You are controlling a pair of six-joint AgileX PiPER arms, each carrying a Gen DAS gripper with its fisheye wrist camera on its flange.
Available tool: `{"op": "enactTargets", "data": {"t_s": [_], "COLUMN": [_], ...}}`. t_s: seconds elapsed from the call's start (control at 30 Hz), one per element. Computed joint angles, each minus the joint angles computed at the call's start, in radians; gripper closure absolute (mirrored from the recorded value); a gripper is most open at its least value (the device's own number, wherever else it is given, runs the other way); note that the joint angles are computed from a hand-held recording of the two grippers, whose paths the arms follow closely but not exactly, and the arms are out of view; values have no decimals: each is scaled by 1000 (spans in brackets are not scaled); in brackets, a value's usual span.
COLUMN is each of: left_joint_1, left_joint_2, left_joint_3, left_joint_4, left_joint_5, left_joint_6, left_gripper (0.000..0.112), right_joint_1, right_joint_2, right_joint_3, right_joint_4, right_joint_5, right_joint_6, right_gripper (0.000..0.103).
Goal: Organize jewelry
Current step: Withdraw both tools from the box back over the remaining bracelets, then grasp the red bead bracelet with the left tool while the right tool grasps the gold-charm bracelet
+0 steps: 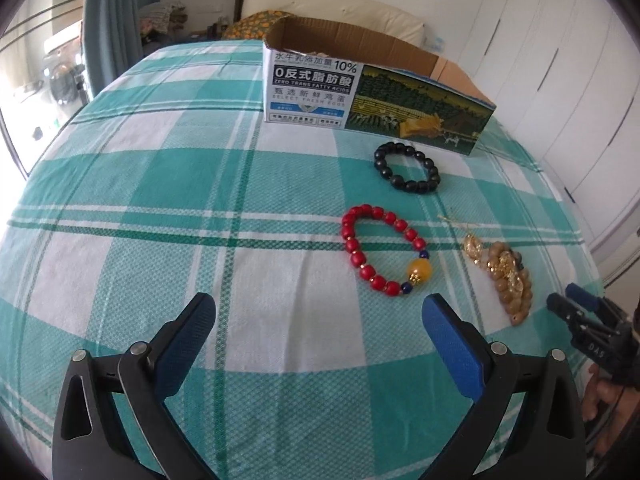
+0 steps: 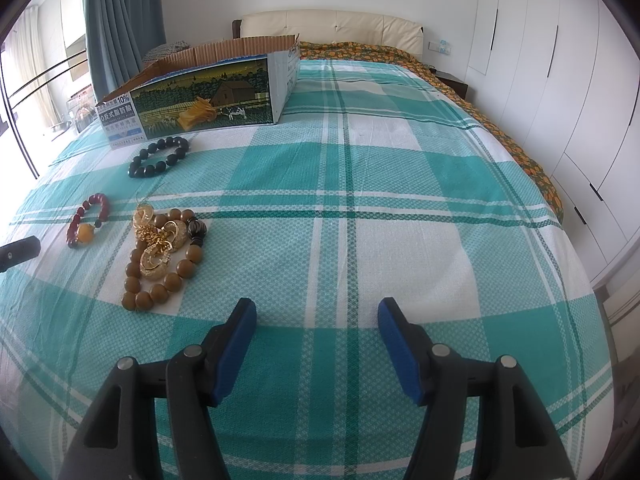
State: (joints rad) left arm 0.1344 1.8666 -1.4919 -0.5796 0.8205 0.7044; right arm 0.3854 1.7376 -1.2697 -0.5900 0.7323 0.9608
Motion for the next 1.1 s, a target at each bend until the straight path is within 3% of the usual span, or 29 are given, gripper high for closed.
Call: {"op": "enactTargets", "data": {"t_s": [0.13, 0.23, 0.33, 0.5, 0.63, 0.7, 0.8, 0.9, 0.97, 1.03, 1.1], "left_joint_1": [-89, -137, -167, -173, -162, -160, -147, -127, -121, -124, -125], "left_joint_2": [-40, -44, -3, 59, 44, 38, 34, 26, 20, 18, 19], "left_joint_3": [47, 59, 17, -42, -12, -11, -7, 9, 22, 28, 28], "left_joint_4": [11, 10, 65, 81, 30, 31, 17, -18, -35, -38, -40], "left_joint_5": [-98, -131, -116, -38, -39, -32, -16, -6, -10, -20, -21], "left_joint_6": [46, 138, 136, 169, 240, 237, 217, 227, 235, 232, 228], "left_gripper": [12, 25, 34, 64, 73, 96, 97, 97, 97, 97, 97], "right_joint_1": [0, 0, 0, 0, 0, 0, -6, -25, -5, -11, -18], "right_joint_2": [0, 0, 0, 0, 1, -1, -26, -63, -18, 51, 131], "right_joint_3": [0, -1, 0, -1, -3, -2, 25, 48, -28, -119, -214], "right_joint_4": [0, 0, 1, 1, 2, 5, 23, 231, 356, 515, 579], "right_joint_5": [0, 0, 0, 1, 2, -1, -45, -201, -199, -185, -150], "right_joint_6": [0, 0, 0, 0, -2, -2, 20, -140, -306, -490, -579], "right_gripper": [38, 38, 38, 38, 38, 38, 38, 40, 46, 59, 62]}}
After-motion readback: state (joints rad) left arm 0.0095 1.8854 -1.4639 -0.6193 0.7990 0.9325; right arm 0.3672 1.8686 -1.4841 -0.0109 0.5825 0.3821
